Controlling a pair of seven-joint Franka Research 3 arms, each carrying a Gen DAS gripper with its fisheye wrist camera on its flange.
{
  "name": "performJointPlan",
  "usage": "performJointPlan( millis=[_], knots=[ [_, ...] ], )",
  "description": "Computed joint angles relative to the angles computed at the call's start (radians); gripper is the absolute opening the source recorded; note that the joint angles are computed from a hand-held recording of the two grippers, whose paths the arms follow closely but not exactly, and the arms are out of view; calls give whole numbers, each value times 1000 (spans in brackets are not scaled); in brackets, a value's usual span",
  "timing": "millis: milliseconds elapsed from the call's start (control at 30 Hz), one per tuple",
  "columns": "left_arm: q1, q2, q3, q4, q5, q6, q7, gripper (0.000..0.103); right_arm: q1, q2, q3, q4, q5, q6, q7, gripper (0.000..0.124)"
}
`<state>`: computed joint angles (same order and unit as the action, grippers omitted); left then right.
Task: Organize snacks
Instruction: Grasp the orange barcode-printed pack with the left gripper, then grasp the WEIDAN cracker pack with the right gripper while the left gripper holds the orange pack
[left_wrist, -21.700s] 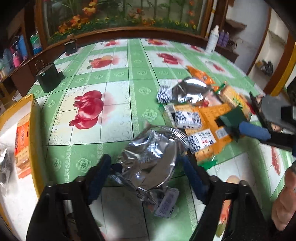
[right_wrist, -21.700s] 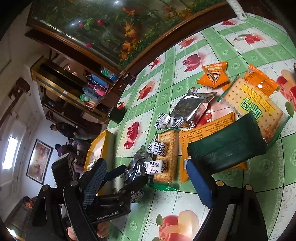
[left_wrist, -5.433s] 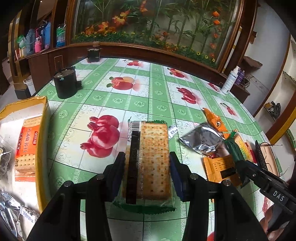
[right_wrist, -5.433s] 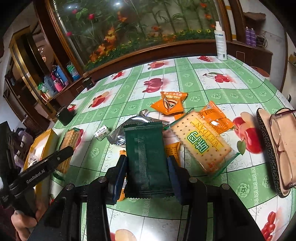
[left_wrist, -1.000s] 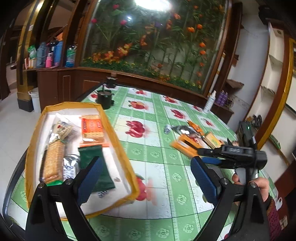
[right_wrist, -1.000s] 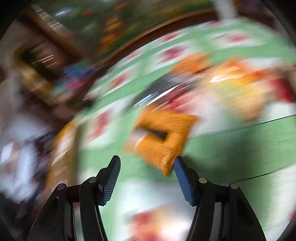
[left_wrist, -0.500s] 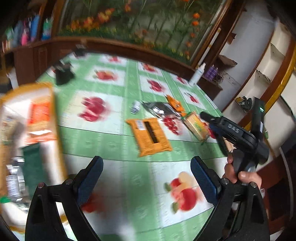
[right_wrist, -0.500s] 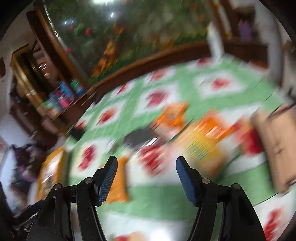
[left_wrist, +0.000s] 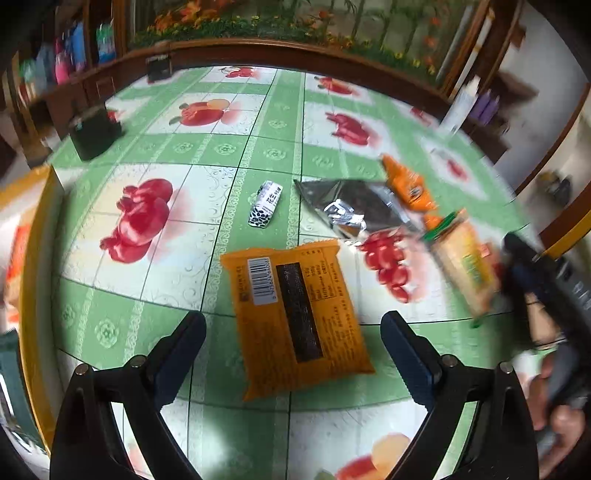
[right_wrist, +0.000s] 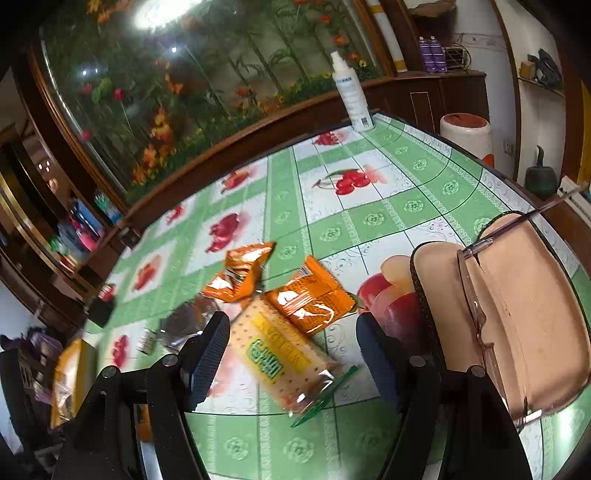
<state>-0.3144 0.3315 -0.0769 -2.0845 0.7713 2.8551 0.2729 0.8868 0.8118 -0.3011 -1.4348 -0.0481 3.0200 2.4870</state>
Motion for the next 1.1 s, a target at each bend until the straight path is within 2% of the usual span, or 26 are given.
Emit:
performJointPlan(
  millis=[67, 100, 200, 300, 333, 433, 567, 600, 633, 700, 767, 833, 967, 1100],
  knots=[
    [-32, 27, 21, 32, 47, -43, -39, 95, -1, 19, -2, 37, -10, -48, -8, 75],
    [-23, 45, 12, 41, 40, -37, -25, 95, -5, 26, 3, 50, -19, -65, -11, 75],
    [-72, 64, 59, 61, 169, -65, -81, 100, -41, 47, 57, 100, -42, -115, -52, 75],
    [-60, 50, 81, 31, 272, -7, -156, 99, -35, 69, 61, 150, -88, -172, -70, 75],
    [-55, 44, 88, 22, 306, 10, -181, 97, -28, 78, 55, 170, -110, -198, -73, 75],
    [-40, 30, 95, 14, 393, 4, -247, 69, -26, 109, 65, 234, -169, -272, -93, 75],
    [6, 23, 63, 6, 396, 12, -252, 69, 5, 169, 46, 351, -275, -431, -102, 75],
    [12, 23, 58, 6, 395, 13, -245, 69, 8, 172, 44, 355, -299, -439, -92, 75],
    [17, 24, 53, 8, 395, 18, -241, 69, 10, 172, 47, 353, -319, -441, -84, 66],
    [26, 26, 50, 8, 398, 49, -242, 69, -10, 162, 89, 339, -327, -427, -101, 57],
    [21, 22, 60, 5, 426, 80, -272, 69, -22, 139, 115, 303, -324, -381, -95, 57],
    [-2, 13, 76, 9, 496, 69, -337, 69, -33, 117, 142, 259, -306, -303, -101, 53],
    [7, 2, 63, 14, 600, 69, -426, 69, -42, 103, 175, 225, -247, -194, -133, 52],
    [29, 7, 34, 20, 608, 50, -432, 69, -38, 125, 184, 257, -179, -205, -172, 52]
  ],
)
